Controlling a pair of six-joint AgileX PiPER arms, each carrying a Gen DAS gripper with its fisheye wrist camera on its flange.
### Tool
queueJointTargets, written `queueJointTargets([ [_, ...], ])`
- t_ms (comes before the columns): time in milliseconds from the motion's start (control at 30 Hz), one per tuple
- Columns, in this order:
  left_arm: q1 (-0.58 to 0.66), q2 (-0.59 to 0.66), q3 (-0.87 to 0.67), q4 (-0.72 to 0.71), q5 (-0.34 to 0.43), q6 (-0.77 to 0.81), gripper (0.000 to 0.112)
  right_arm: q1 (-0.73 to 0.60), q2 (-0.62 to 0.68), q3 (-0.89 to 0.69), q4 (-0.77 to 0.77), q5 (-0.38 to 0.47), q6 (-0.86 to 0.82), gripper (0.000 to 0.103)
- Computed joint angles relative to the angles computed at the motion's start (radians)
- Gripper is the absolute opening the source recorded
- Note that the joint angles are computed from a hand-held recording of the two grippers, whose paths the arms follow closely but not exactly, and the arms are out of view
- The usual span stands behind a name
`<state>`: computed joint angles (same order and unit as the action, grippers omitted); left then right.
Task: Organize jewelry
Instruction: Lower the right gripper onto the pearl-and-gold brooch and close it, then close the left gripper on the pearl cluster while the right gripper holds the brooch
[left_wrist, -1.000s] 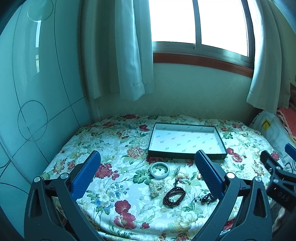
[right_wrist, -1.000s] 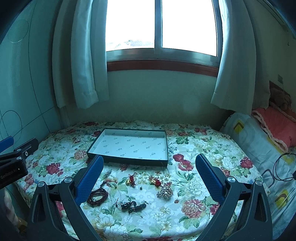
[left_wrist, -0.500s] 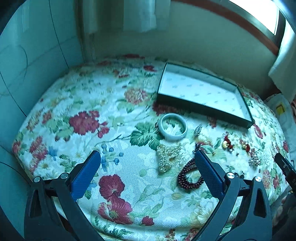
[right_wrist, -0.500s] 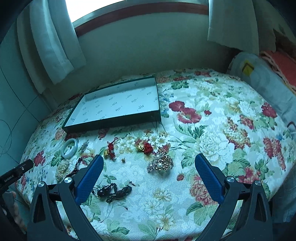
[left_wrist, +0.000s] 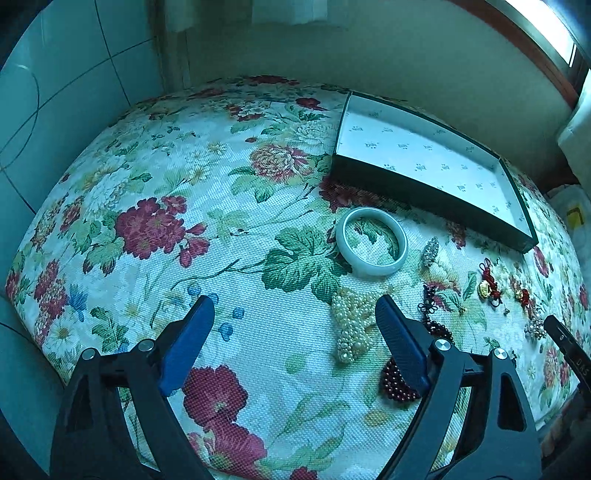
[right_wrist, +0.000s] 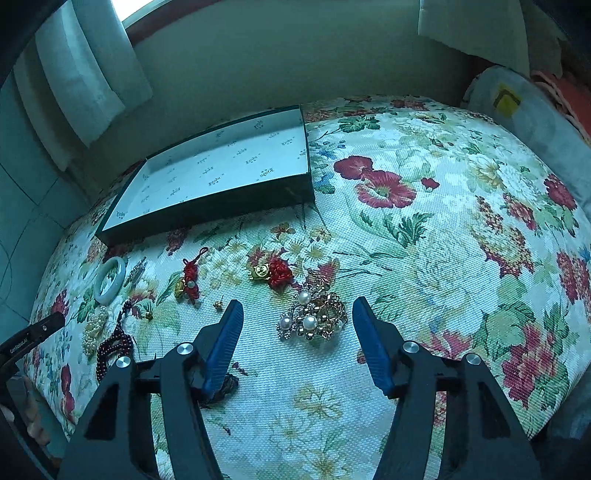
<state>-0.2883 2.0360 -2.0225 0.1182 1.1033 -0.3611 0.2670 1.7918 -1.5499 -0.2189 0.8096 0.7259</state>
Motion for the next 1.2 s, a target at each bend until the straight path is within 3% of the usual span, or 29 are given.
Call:
queueJointTargets([
  [400,0.003,0.028,-0.019,0.001,0.008,0.005,0.088,-0.006,0.065,-0.029,0.003,0.008,0.011,0.061],
  [533,0.003,0.029,-0.016,-0.001,0.006,0.011,0.089,0.006,0.081,-0.037,-0.019,0.013,0.024,0.055],
  [667,0.004,0.030,-0.012,-0.004,0.006,0.015,0.089,0.008,0.085,-0.035,-0.034,0.003,0.024,0.038],
  [1200,0.012,0.050,-0.021,-0.057,0.012,0.061,0.088,0.003,0.066,-0.019,-0.012,-0.034,0.021,0.026],
])
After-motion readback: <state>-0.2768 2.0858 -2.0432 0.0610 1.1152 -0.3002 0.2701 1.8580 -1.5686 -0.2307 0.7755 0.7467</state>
